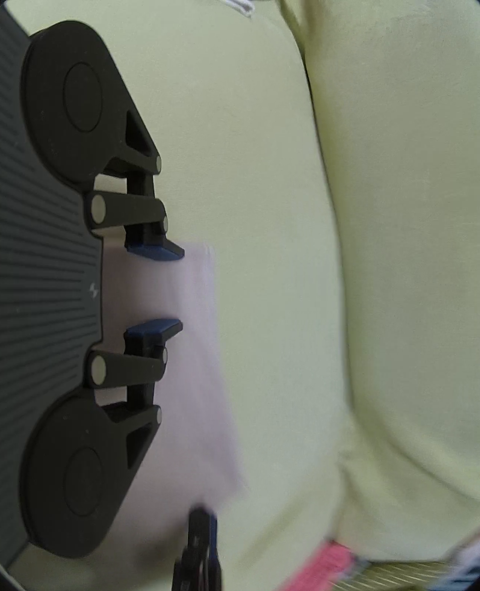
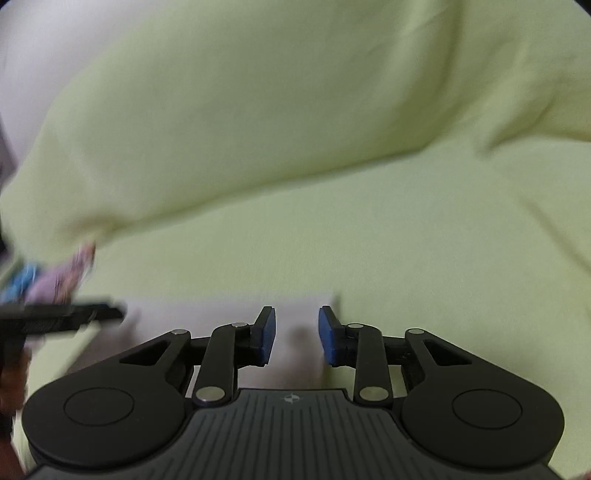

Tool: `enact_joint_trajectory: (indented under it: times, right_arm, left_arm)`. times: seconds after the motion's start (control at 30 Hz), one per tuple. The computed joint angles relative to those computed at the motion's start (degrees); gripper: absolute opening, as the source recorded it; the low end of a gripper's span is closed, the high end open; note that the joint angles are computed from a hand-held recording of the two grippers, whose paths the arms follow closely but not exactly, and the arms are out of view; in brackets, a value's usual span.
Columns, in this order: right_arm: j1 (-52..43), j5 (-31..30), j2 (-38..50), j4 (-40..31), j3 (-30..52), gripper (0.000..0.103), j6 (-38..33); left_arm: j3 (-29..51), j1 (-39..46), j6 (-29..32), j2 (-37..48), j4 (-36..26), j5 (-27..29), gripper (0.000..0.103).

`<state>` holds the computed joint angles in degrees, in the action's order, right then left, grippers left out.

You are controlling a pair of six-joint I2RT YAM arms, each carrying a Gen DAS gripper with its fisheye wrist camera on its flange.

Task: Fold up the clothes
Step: 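Release the tank top and withdraw both grippers from the square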

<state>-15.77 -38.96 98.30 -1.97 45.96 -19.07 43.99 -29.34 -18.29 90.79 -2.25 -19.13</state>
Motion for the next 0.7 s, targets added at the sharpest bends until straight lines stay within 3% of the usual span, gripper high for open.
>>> enact_joint_trajectory:
  times: [0.03,0.13,0.27,0.37,0.47,0.53,0.6,0.7]
  right_arm:
    - [0.56,2.32,-1.01,1.13,-1.72,0.022,-1.19]
    - [0.22,8.40,-6.58,1.80,-5.54,0.023,-1.42]
    - [-4.16,6.13,-16.01,2.06,-12.18,0.024,-1.28]
    - [-5.73,0.47,-23.30,-0.69,-16.59,0.024,-2.96]
    - [-3.90,2.29,-27.84,-5.09,-19.97,0.023,-5.94]
    - [-2.33,6.63,-28.34,-6.57,-21.45,0.024,-6.36]
    - [-2.57,7.16,-27.62,-5.46,-22.31,0.023,-7.38]
    - [-2.68,7.59,-29.34,-6.92,-22.01,0.023,-6.73]
  left_arm:
    - [-1.25,0.36,0.93,-0.69,1.27,-0.17,0.032]
    - [-3.16,2.02,-1.06,-6.36,-2.80,-1.76,0.026]
    - [-9.84,3.97,-5.54,-22.58,-7.92,2.98,0.022]
    - [-11.01,-4.16,-5.00,-25.91,-10.58,-1.27,0.023]
    - [-10.08,-10.59,-5.57,-20.36,-13.08,-3.83,0.022]
    - [-11.61,-11.65,-6.78,-16.94,-10.77,-4.17,0.021]
    - [-11.98,-13.14,-5.92,-16.22,-9.30,-6.57,0.021]
    - [-8.49,-14.68,-11.39,-15.75,-15.65,-7.98,0.021]
